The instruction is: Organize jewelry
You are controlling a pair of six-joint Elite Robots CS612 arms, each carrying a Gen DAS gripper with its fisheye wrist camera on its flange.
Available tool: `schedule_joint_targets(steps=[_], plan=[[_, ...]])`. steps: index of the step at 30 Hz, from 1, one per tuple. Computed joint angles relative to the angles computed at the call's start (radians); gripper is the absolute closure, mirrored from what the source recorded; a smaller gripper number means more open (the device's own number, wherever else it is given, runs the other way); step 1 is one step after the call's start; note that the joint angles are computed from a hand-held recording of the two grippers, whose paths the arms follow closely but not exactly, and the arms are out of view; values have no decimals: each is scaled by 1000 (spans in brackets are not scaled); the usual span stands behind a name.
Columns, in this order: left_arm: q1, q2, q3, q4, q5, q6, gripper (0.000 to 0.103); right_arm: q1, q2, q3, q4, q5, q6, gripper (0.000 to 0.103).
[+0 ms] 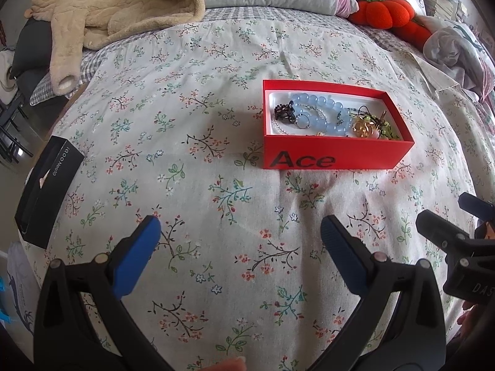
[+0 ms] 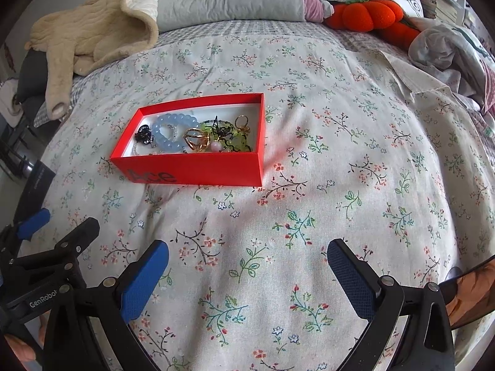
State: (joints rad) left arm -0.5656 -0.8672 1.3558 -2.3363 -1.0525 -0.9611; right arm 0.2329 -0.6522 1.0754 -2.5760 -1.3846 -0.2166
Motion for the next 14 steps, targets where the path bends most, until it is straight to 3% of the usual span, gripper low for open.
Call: schedule_joint_targets(steps=[14], plan=[[1, 2, -7, 19, 5, 3, 0, 2, 3, -5, 4, -11, 4, 0]])
